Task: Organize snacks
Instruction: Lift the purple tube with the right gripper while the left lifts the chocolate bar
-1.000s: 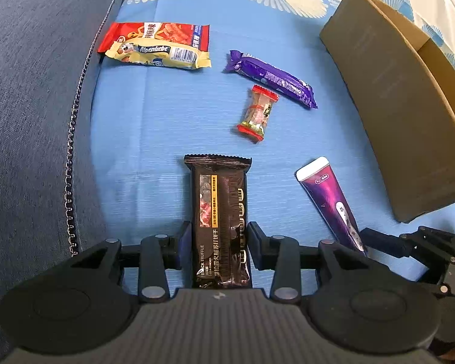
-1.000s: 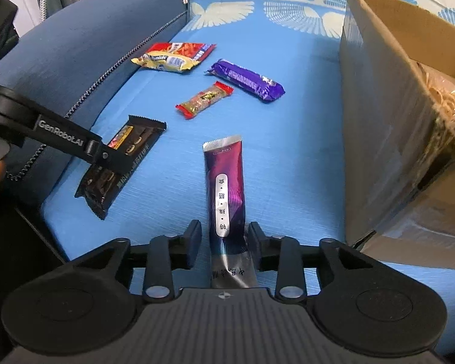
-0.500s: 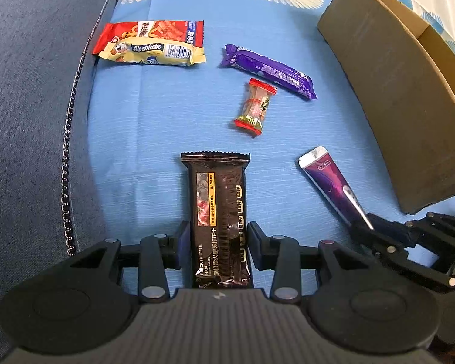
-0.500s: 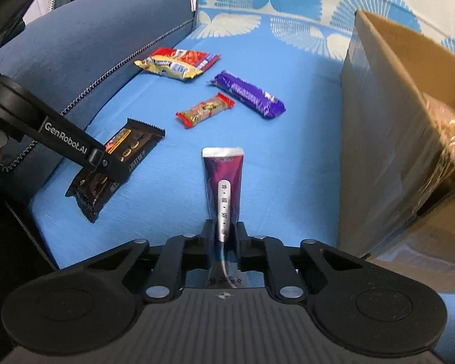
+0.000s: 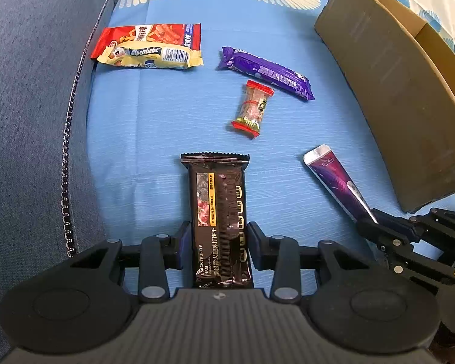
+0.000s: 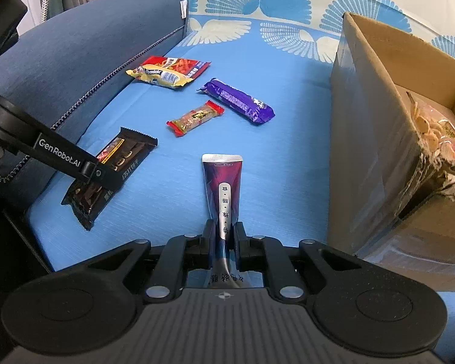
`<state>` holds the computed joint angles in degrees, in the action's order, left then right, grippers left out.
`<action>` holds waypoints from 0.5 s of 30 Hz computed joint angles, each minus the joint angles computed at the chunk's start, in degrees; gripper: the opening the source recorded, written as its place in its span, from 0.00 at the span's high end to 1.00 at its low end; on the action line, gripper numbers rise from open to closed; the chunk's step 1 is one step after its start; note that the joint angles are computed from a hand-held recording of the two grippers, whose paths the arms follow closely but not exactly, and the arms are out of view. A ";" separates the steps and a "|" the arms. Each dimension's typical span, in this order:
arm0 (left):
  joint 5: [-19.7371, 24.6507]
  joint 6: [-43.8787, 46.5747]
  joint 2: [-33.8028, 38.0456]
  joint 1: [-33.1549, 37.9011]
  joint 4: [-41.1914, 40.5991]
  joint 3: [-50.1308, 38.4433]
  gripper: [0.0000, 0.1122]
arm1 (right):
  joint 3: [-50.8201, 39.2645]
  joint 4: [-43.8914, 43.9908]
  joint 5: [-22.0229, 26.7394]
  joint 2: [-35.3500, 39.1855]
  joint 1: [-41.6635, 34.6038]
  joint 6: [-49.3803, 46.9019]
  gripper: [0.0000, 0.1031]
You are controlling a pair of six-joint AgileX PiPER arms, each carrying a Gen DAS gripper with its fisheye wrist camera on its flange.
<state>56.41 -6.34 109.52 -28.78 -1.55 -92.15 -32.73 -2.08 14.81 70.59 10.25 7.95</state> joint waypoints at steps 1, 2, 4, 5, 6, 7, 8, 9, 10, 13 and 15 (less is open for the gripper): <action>0.03 0.06 0.06 0.06 -0.10 -0.07 0.62 | -0.15 1.24 0.38 0.13 -0.11 -1.37 0.88; 0.04 0.12 0.09 0.11 -0.18 -0.09 0.62 | -0.18 1.24 0.45 0.23 -0.14 -1.37 0.88; 0.06 0.13 0.09 0.16 -0.28 -0.07 0.62 | -0.31 1.19 0.57 0.46 -0.08 -1.33 0.88; 0.06 0.17 0.08 0.21 -0.33 -0.05 0.62 | -0.38 1.17 0.61 0.57 -0.09 -1.39 0.88; 0.01 0.18 0.08 0.21 -0.34 -0.03 0.62 | -0.35 1.17 0.62 0.55 -0.11 -1.42 0.88; 0.01 0.18 0.08 0.21 -0.34 -0.03 0.62 | -0.40 1.19 0.65 0.61 -0.14 -1.46 0.88; -0.02 0.22 0.06 0.21 -0.29 0.02 0.62 | -0.40 1.18 0.67 0.58 -0.17 -1.51 0.88; -0.10 0.26 0.02 0.22 -0.26 0.08 0.62 | -0.41 0.72 0.62 0.64 -0.05 -1.00 0.88; -0.21 0.19 -0.02 0.16 -0.17 0.17 0.62 | -0.41 0.72 0.62 0.64 -0.05 -1.00 0.88; -0.37 -0.18 -0.14 -0.08 0.08 0.31 0.62 | -0.32 0.31 0.43 0.64 -0.02 -0.60 0.88; -0.46 -0.17 -0.22 -0.12 0.07 0.37 0.62 | -0.16 -1.05 0.24 0.43 0.15 0.78 0.88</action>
